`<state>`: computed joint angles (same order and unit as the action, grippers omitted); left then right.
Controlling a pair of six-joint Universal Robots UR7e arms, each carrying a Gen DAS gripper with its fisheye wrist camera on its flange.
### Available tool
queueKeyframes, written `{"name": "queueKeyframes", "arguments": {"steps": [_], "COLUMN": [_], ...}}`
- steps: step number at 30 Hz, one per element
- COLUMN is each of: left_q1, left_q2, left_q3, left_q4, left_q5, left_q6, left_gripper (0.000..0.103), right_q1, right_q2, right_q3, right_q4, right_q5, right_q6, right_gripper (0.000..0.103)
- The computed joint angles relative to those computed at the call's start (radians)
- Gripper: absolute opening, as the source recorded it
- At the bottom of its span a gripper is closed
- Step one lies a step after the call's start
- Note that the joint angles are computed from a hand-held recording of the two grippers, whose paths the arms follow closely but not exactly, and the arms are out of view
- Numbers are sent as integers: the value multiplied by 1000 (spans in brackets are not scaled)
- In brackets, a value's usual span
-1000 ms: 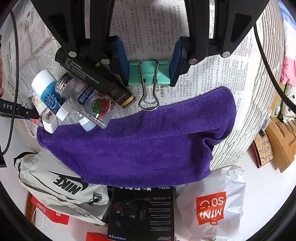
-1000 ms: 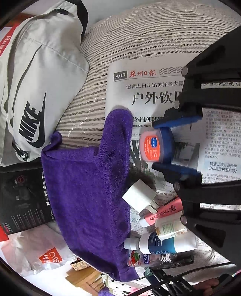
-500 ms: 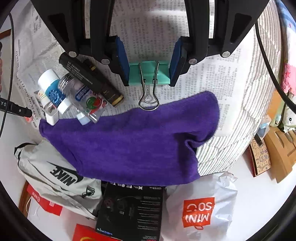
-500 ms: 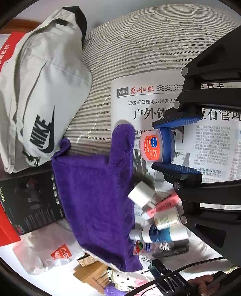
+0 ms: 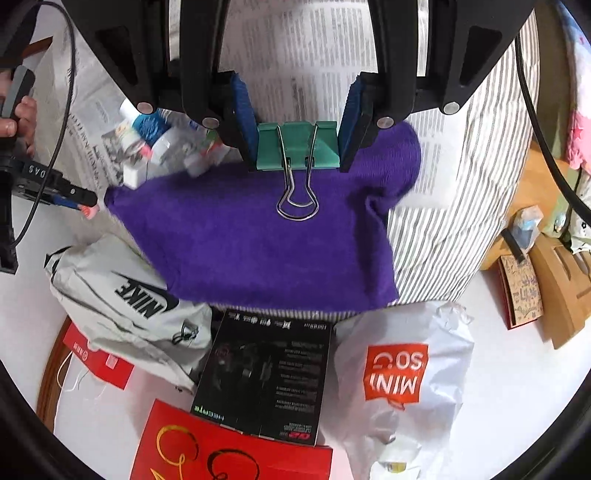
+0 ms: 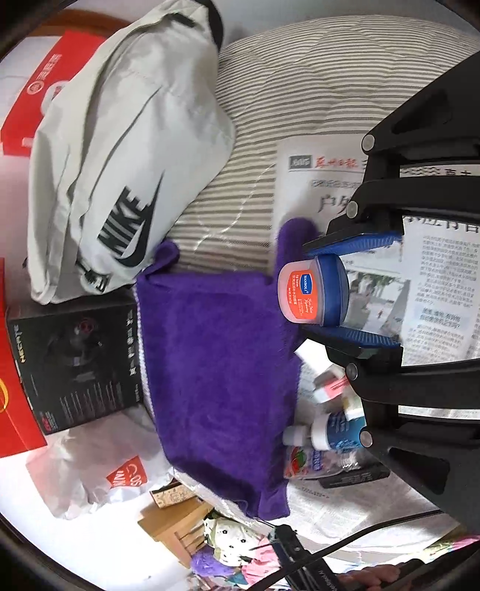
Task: Organize rigid objects
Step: 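Carry the clip onto the purple towel and release while the right gripper sets the jar beside it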
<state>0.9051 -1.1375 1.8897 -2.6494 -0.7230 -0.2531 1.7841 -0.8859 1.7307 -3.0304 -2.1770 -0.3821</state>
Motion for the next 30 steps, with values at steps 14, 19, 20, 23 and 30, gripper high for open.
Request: {"name": "queueKeyframes", "arguments": {"steps": [14,19,20,23,30], "left_q1": [86,137,143,171,214], "left_q2": [123,199,211,263,357], "left_q3": [-219,-326,-342,-415,-551], "left_q4": [-15,-20,-20,13,96], "left_q5": [-68,-117,-121,-142,-171], "left_q6": [132,165,170,180,192], "left_gripper": [39,39,39,39,39], "right_q1": [8,8,9,7,-7], "right_q2": [124,208,224,282,418], "right_q3": [-219,-355,-379,-476,-695], "right_q4": [99,177,187,236,364], "right_q5": [42,57,56,54,30], "right_q6": [-61,-72,-76,-92,-82], "right_gripper": [37,37,37,37,37]}}
